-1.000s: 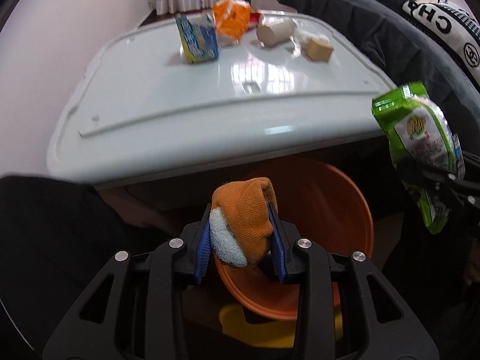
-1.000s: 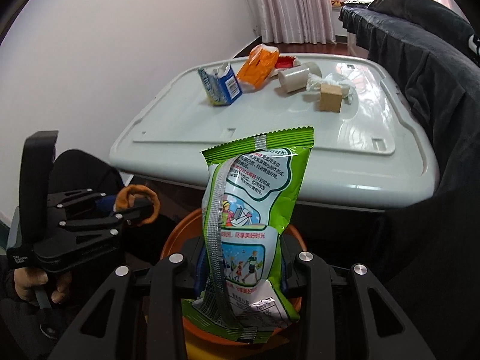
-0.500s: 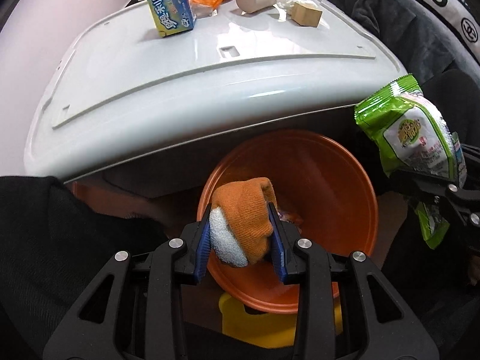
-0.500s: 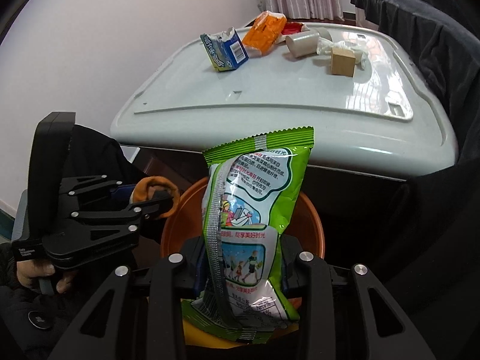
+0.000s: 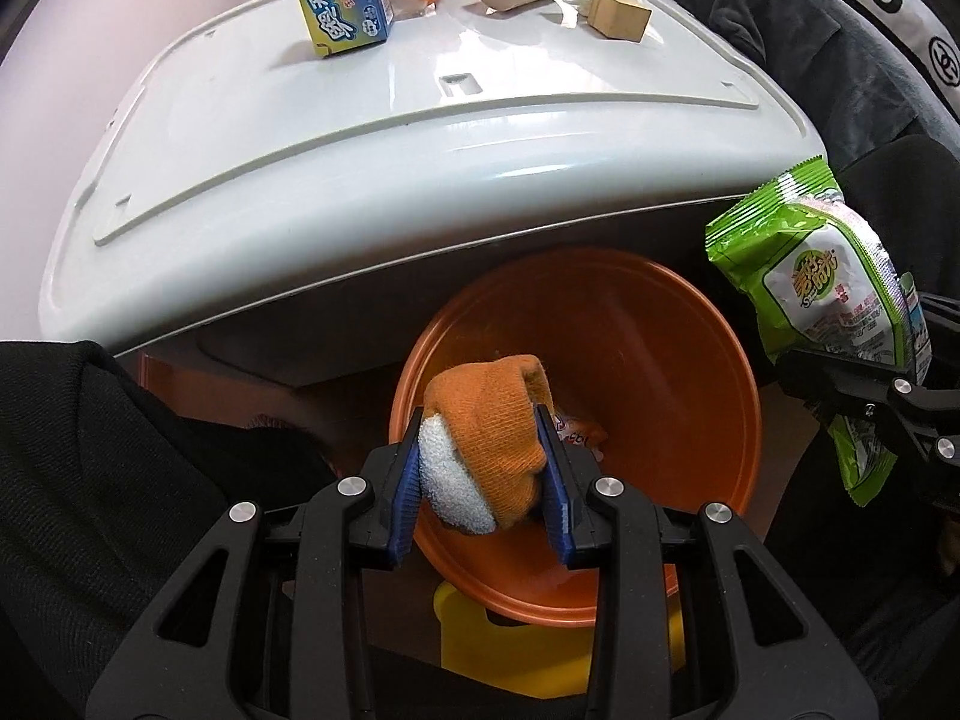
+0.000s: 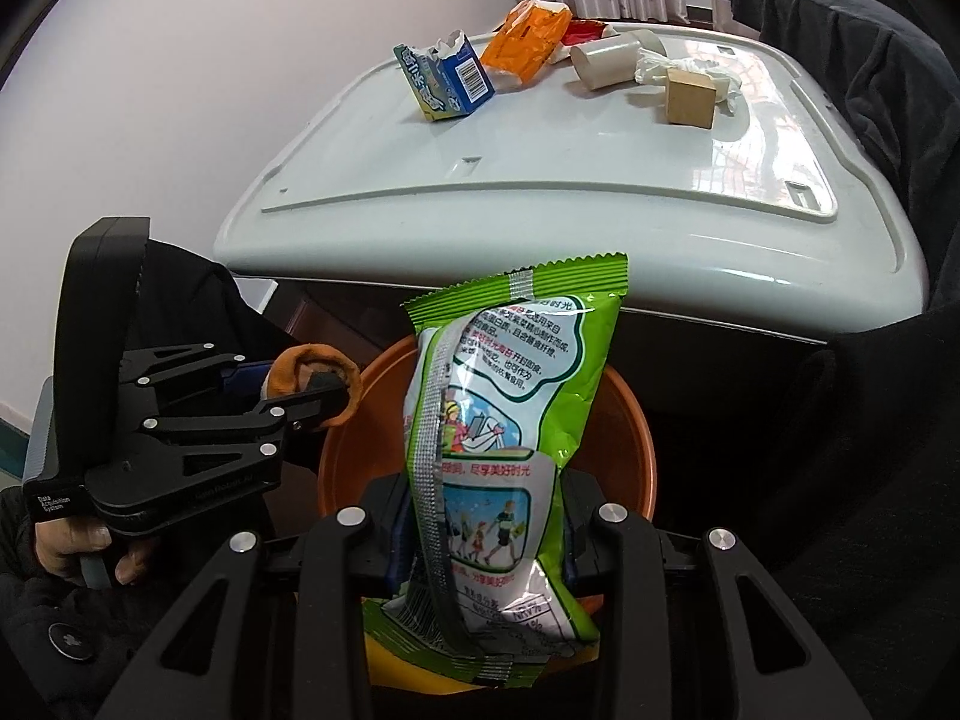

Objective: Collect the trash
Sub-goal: 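Carry the orange sock and green bag over the orange bucket, then open the left tool to drop the sock while the right tool drops the green bag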

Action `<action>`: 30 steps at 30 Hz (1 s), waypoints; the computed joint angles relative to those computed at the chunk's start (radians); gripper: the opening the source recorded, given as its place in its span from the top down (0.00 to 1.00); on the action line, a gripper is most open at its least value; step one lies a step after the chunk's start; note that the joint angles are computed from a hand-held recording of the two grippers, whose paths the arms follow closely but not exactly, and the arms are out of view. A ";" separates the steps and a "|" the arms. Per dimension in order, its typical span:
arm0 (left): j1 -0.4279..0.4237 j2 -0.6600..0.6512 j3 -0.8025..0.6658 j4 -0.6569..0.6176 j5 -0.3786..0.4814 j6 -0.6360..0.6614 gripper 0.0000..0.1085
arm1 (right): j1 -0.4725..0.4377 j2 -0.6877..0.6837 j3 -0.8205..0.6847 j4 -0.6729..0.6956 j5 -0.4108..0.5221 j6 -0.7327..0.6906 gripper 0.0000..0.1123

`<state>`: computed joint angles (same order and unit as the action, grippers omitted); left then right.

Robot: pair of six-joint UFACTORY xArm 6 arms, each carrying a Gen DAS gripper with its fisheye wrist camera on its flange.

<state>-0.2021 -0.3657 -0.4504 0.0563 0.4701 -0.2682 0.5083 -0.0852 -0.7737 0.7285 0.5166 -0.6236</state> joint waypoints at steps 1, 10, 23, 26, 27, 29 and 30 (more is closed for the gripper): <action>0.000 0.000 0.000 -0.001 0.000 0.000 0.70 | 0.000 0.000 0.000 0.001 0.000 -0.001 0.68; 0.004 -0.006 0.004 0.001 -0.002 -0.006 0.69 | 0.005 -0.001 0.002 0.003 -0.005 -0.014 0.68; 0.013 -0.033 0.020 0.037 -0.016 -0.045 0.33 | 0.002 -0.037 0.027 0.015 -0.042 -0.011 0.44; 0.016 -0.033 0.019 0.029 -0.013 -0.041 0.33 | -0.008 -0.040 0.025 0.026 -0.037 -0.011 0.44; 0.016 -0.035 0.020 0.030 -0.012 -0.043 0.33 | -0.009 -0.040 0.024 0.026 -0.037 -0.011 0.44; 0.017 -0.040 0.022 0.031 -0.011 -0.045 0.33 | -0.009 -0.040 0.023 0.022 -0.036 -0.008 0.44; 0.018 -0.042 0.023 0.031 -0.010 -0.046 0.33 | -0.009 -0.039 0.022 0.020 -0.036 -0.006 0.44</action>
